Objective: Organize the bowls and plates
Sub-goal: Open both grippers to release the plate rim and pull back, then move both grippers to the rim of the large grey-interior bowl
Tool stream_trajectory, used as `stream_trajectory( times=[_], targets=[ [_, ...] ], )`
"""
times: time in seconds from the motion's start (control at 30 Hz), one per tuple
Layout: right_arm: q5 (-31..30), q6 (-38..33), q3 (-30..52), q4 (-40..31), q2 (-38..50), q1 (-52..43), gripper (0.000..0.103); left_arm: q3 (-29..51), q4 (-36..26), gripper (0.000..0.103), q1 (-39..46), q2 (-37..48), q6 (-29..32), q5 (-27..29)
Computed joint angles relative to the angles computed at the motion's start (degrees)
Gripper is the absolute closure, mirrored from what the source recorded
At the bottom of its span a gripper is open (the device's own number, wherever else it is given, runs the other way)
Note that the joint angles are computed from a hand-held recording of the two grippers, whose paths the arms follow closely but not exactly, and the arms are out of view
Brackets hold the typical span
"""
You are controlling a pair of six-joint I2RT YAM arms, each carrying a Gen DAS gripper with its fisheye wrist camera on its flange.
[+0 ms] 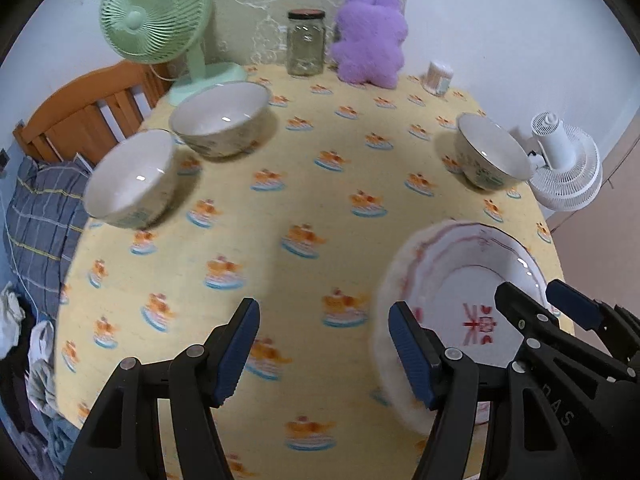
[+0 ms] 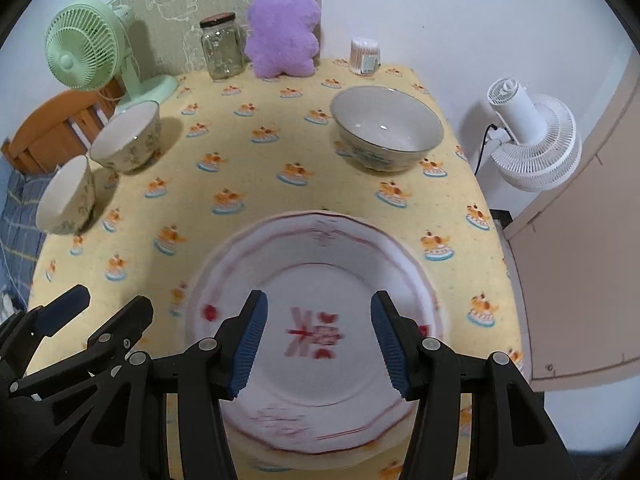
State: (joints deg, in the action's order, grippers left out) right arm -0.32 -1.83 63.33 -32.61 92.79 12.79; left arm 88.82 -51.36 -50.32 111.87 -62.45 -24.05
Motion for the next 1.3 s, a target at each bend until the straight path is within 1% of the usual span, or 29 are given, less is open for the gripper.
stream_trajectory(
  times=[0.23, 0.37, 0.5, 0.57, 0.63, 0.67, 0.77, 0.87, 0.9, 1.0, 1.17, 1.23, 1.3],
  targets=[
    [5.54, 12.73, 3.07, -3.19, -0.44, 11.46, 0.045, -15.03, 5.14, 0.034, 4.54, -14.4, 6.5, -1.38],
    [8.27, 19.41, 5.3, -3.51, 0.52, 18.1, 0.045, -21.71, 7.2, 0.034, 7.37, -21.28, 9.56, -1.81],
    [11.33, 24.63, 8.36, -3.87, 2.3, 23.86, 0.045, -27.29, 8.69, 0.034, 11.32, -28.04, 14.78, -1.91],
    [13.09, 27.59, 10.8, -4.64, 3.73, 26.69, 0.045, -30.17, 10.33, 0.034, 14.67, -31.65, 18.96, 0.02],
    [14.38, 30.58, 12.72, -5.33, 4.51, 28.63, 0.045, -32.29, 11.89, 0.034, 17.73, -34.45, 21.94, 2.02],
    [14.84, 31.93, 13.94, -5.78, 5.11, 29.5, 0.045, -33.05, 12.5, 0.034, 18.98, -35.5, 22.99, 2.1],
    [14.43, 34.04, 18.5, -7.46, 8.12, 31.5, 0.045, -33.36, 12.65, 0.034, 22.45, -36.42, 25.36, 2.43],
    [13.51, 34.86, 25.12, -10.21, 12.9, 32.75, 0.045, -33.65, 13.1, 0.034, 26.75, -36.93, 27.2, 3.24],
    [12.54, 35.37, 28.02, -11.46, 14.99, 32.69, 0.045, -33.86, 13.68, 0.034, 28.01, -36.96, 27.71, 3.26],
    [10.16, 35.65, 33.51, -11.83, 19.64, 32.24, 0.045, -33.97, 15.44, 0.034, 32.38, -35.67, 29.66, 4.77],
    [9.45, 34.53, 41.13, -12.14, 26.98, 32.14, 0.045, -33.38, 18.46, 0.034, 36.78, -31.68, 33.38, 5.81],
    [8.61, 34.48, 44.14, -12.31, 29.99, 31.87, 0.045, -32.37, 18.97, 0.035, 38.44, -28.62, 34.57, 5.81],
    [7.36, 34.44, 47.45, -12.95, 33.17, 31.37, 0.045, -31.81, 20.19, 0.036, 40.13, -26.17, 35.96, 7.25]
  ],
)
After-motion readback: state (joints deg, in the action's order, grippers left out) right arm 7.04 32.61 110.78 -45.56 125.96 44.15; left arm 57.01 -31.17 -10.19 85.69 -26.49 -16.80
